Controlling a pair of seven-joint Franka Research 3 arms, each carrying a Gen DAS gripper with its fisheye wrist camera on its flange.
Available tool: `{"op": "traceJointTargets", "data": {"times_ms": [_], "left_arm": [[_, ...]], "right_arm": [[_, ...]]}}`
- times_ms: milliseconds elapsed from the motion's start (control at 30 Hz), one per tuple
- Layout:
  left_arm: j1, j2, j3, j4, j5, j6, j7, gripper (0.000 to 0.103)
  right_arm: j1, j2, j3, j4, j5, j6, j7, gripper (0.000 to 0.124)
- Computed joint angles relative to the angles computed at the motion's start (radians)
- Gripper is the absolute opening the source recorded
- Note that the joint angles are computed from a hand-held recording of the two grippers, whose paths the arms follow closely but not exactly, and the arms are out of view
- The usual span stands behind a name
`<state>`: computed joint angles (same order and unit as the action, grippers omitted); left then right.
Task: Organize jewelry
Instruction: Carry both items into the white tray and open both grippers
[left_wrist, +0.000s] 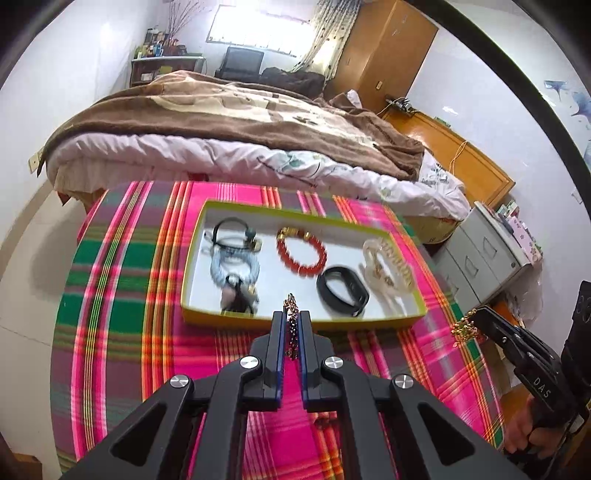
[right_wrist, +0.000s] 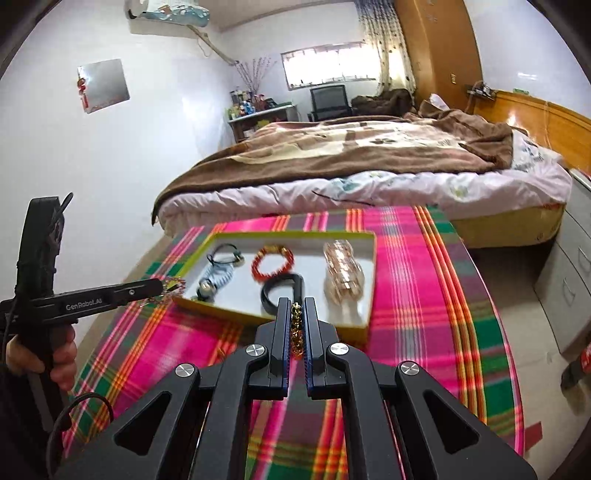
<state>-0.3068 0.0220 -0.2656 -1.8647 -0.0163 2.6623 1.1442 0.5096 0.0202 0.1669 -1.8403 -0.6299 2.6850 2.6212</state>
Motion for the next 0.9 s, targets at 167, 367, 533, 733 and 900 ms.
{"op": "traceJointTargets", "data": {"times_ms": [167, 367, 533, 733, 900], "left_arm": [[0.008, 0.052, 0.001, 0.071, -0.018, 0.000, 0.015, 0.006], [0.016, 0.138, -0.010, 0.163, -0.027, -0.018, 0.030, 0.006], [0.024, 0.209, -0.022, 0.221, -0.046, -0.033, 0.033, 0.006], [0.027, 0.284, -0.031, 0.278, -0.052, -0.057, 0.028, 0.006], [0.024, 0.319, -0.032, 0.306, -0.037, -0.075, 0.021, 0.006]], "right_arm": [[0.000, 0.068, -0.016, 0.075, 0.087, 0.020, -0.102, 0.006], [0.023, 0.146, -0.054, 0.150, 0.189, 0.022, -0.206, 0.006], [0.035, 0.201, -0.073, 0.190, 0.286, 0.001, -0.300, 0.006], [0.050, 0.242, -0.098, 0.209, 0.355, -0.011, -0.372, 0.006], [0.061, 0.257, -0.112, 0.215, 0.372, -0.037, -0.404, 0.006]]}}
